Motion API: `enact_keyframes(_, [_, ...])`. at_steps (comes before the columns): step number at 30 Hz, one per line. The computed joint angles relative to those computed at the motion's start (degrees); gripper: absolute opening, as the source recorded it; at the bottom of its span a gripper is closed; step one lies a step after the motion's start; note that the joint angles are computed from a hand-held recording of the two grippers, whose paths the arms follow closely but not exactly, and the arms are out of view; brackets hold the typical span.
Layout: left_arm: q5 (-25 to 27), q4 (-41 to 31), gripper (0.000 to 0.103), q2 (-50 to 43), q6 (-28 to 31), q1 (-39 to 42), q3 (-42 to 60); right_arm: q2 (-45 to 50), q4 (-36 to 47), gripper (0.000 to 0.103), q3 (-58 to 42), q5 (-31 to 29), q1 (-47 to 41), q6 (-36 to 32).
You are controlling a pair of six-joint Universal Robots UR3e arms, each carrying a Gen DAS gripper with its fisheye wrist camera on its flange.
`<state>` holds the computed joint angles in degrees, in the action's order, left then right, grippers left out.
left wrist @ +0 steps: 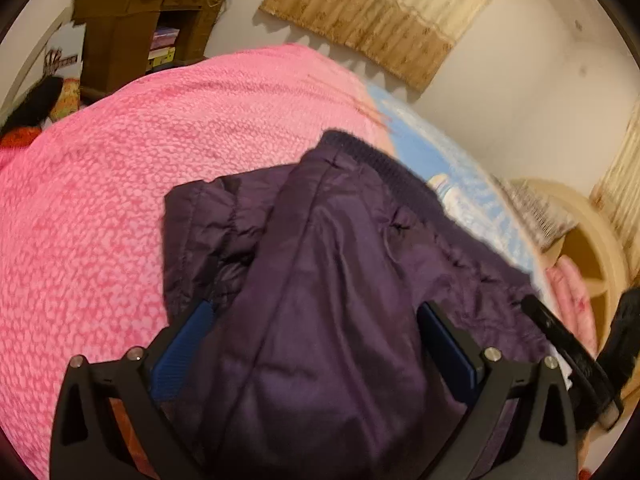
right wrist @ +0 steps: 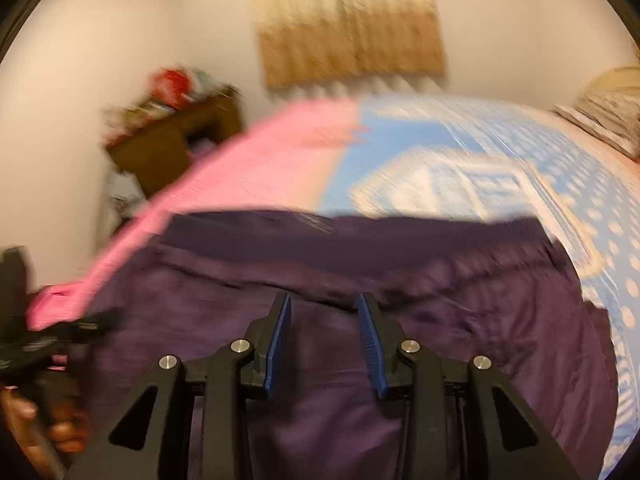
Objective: Fold large clothes
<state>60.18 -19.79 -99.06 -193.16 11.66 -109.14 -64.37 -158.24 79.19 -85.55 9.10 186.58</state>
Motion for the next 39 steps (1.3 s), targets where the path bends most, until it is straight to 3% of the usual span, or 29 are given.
enact_keyframes(4, [-8.70, 8.11, 0.103, 1.57, -7.84, 5.67, -7.35, 0.53, -3.61, 0.036, 1.61, 3.78, 1.94, -1.47])
enact_keyframes(6, [-8.58, 6.66, 0.103, -0.02, -8.46, 5.17, -5.59, 5.56, 0.33, 0.038, -1.12, 5.41, 1.89, -1.91])
enact_keyframes(9, [-4.83, 3.17, 0.103, -2.68, -6.54, 2.04, -0.55, 5.91, -5.56, 0.038, 2.74, 9.59, -0.08, -1.48])
enact_keyframes(14, [-7.13, 9.76, 0.102, -5.85, -10.90, 1.83, -0.28, 5.95, -7.09, 0.038, 3.67, 10.31, -0.41, -1.26])
enact_keyframes(15, [-8.30, 10.78, 0.098, -5.42, -11.20, 2.68, -1.55, 5.98, -7.33, 0.038, 3.79, 10.42, -0.47, -1.24])
enact_keyframes(17, [-9.54, 11.62, 0.081, -4.09, -11.74, 3.87, -3.66, 5.72, -7.73, 0.038, 4.39, 10.99, -0.58, -0.83])
enact_keyframes(19, [-10.69, 12.91, 0.051, -2.19, -11.27, 5.38, -6.55, 5.12, -8.39, 0.038, 5.54, 11.14, -0.47, -0.46])
enact_keyframes(22, [-10.00, 13.79, 0.029, -0.32, -9.21, 5.20, -7.58, 5.30, -7.98, 0.038, 4.92, 11.81, -0.87, -0.46])
enact_keyframes(25, [-5.22, 11.99, 0.021, 3.04, -7.11, 1.75, -5.23, 5.03, -8.37, 0.038, 5.52, 12.88, -1.48, -0.21])
enact_keyframes(28, [-4.02, 10.61, 0.019, 3.66, -6.17, -0.97, -0.27, 4.88, -7.94, 0.038, 5.58, 13.92, -2.07, 0.31])
enact_keyframes(31, [-0.31, 5.33, 0.018, 4.91, -1.73, -6.53, 7.19, 3.21, -2.53, 0.038, 4.47, 15.67, -3.08, 0.93])
enact_keyframes(33, [2.34, 1.96, 0.017, 4.44, 1.33, -11.15, 12.72, 0.61, -1.00, 0.038, 6.30, 20.50, -5.44, 2.41])
enact_keyframes(35, [4.98, -1.52, 0.017, 1.91, 4.19, -16.83, 20.13, -3.96, -7.37, 0.038, 14.18, 31.33, -11.37, 6.77])
enact_keyframes(39, [10.10, -7.15, 0.015, -5.73, 9.00, -27.43, 34.18, -11.87, -13.68, 0.038, 25.43, 45.02, -21.99, 9.55])
